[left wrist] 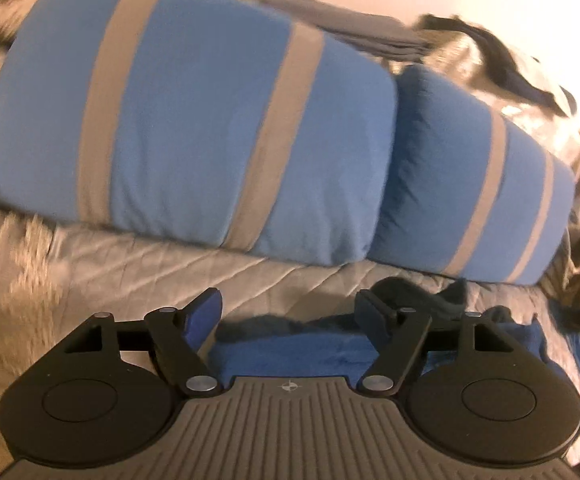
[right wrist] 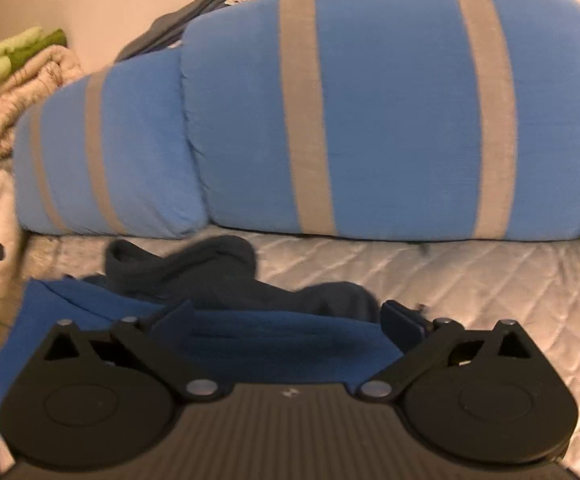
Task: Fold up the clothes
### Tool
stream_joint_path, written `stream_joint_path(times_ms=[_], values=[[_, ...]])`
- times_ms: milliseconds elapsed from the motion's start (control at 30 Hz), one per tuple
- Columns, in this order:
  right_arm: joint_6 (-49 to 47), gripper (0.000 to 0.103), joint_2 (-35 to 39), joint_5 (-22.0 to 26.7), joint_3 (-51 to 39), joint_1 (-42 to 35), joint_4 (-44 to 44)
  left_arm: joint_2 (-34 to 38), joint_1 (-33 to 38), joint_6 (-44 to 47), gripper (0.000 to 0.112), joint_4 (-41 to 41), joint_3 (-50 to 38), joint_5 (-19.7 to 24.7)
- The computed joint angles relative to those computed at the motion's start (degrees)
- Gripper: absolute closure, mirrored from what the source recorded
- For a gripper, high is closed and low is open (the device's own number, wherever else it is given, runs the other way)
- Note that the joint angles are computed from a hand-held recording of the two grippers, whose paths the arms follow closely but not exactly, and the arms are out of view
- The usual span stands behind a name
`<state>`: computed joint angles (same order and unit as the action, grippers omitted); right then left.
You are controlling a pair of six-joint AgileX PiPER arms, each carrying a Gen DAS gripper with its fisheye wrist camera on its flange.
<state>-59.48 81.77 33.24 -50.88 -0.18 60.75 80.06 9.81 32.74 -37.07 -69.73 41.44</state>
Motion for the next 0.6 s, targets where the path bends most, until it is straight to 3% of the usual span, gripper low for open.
stream_joint_path(times_ms=[200, 333, 433, 500, 600], values=[[14.3, 0.000, 0.5, 3.7, -9.0, 4.2, -11.1, 2.0, -6.5, -8.8, 0.038, 9.0, -13.4, 7.3], [27.3, 0.000, 5.2, 7.8, -20.0, 9.8, -24.3, 9.0, -11.8, -16.6, 0.038, 16.2, -29.0, 15.9], [32.8, 0.000, 8.9, 11.4, -27.2, 11.9, -26.8, 14.2, -13.3, -19.8, 0.037, 16.7, -36.5, 18.9], [37.7, 0.000, 13.2, 16.4, -34.0, 13.3, -29.5, 18.3, -14.8, -22.6, 0.037, 18.4, -41.9, 21.5], [44.4, 0.000, 18.6, 18.6, -41.3, 14.2, -30.4, 24.5, -17.0, -25.5, 0.037, 20.6, -48.1, 24.9]])
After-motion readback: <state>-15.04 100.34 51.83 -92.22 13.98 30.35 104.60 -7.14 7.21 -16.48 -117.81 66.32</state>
